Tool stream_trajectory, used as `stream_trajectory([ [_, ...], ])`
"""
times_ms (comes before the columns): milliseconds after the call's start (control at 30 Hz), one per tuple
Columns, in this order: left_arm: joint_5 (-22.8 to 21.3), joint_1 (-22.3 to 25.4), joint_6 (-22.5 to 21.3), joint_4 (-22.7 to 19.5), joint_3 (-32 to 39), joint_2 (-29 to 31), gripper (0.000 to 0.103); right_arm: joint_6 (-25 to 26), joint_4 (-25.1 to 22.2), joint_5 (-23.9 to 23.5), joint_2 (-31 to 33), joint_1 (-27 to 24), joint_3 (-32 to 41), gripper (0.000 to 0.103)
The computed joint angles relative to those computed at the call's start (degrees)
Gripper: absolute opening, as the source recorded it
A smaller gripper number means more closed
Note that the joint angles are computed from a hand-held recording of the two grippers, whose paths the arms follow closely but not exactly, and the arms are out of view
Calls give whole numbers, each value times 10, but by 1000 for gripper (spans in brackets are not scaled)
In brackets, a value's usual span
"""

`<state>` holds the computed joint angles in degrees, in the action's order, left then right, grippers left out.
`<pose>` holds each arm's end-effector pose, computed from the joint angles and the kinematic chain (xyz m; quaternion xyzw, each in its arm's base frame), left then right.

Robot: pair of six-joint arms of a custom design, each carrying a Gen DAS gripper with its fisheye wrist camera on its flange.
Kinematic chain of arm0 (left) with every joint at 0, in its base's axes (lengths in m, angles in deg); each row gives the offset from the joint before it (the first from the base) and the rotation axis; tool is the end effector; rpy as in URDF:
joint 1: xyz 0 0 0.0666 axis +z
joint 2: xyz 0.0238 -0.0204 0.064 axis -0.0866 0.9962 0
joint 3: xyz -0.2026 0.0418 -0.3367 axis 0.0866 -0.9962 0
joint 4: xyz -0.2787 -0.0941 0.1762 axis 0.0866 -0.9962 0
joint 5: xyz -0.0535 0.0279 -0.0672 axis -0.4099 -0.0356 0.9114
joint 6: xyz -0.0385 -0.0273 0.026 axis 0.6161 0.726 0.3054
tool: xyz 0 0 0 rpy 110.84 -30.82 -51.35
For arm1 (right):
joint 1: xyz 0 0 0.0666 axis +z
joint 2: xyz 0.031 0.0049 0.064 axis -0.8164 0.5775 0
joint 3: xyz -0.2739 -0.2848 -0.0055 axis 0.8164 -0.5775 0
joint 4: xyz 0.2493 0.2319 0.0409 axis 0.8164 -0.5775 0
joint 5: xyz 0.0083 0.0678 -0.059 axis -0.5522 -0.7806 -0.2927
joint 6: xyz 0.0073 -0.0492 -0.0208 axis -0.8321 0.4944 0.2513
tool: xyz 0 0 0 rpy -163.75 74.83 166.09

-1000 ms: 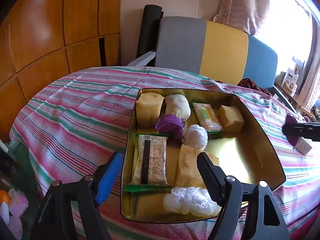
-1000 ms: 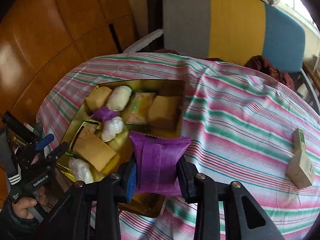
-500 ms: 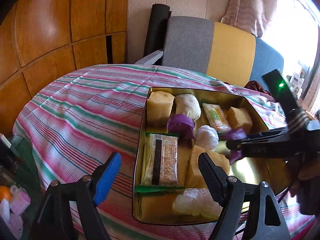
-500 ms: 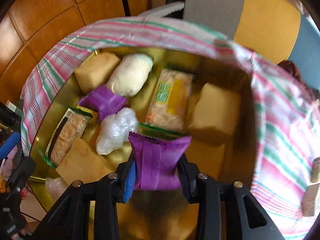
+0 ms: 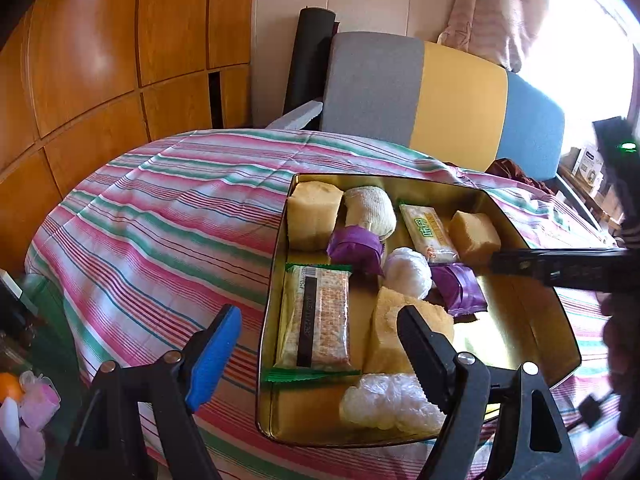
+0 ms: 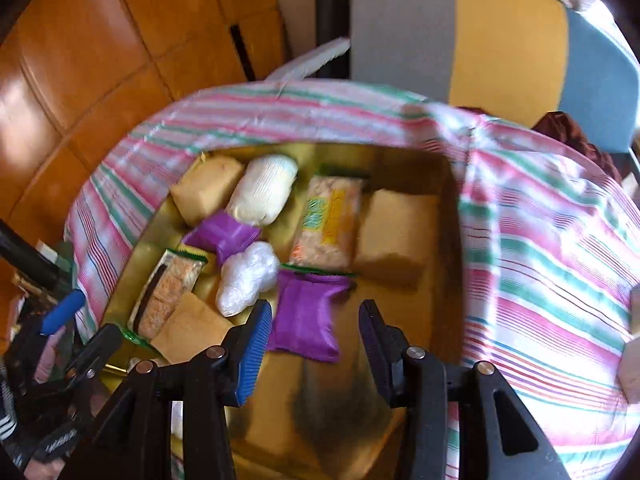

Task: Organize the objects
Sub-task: 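Carry the purple packet into the gold tray and open the right gripper, then move both grippers back toward the white box and green box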

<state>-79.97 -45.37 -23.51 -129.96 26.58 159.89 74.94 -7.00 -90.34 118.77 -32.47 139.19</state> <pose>0.3711 -0.2877 0.5144 -0.1688 0.8998 0.0383 0.4006 0.5129 0.2196 0.5368 -0.2749 0.9163 0.1644 0.2403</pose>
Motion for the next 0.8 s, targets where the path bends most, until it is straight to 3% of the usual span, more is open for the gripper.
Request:
stream_trajectory([
  [133, -6, -3, -4, 2, 7, 0, 81, 6, 20, 4, -41, -39, -44, 46],
  [367, -16, -16, -36, -14, 50, 23, 81, 2, 15, 0, -69, -146, -68, 46],
  [567, -16, -29, -77, -30, 121, 61, 82, -14, 14, 24, -63, -231, -51, 46],
  [800, -7, -49, -144, -58, 248, 134, 82, -60, 57, 48, -50, -312, -47, 46],
])
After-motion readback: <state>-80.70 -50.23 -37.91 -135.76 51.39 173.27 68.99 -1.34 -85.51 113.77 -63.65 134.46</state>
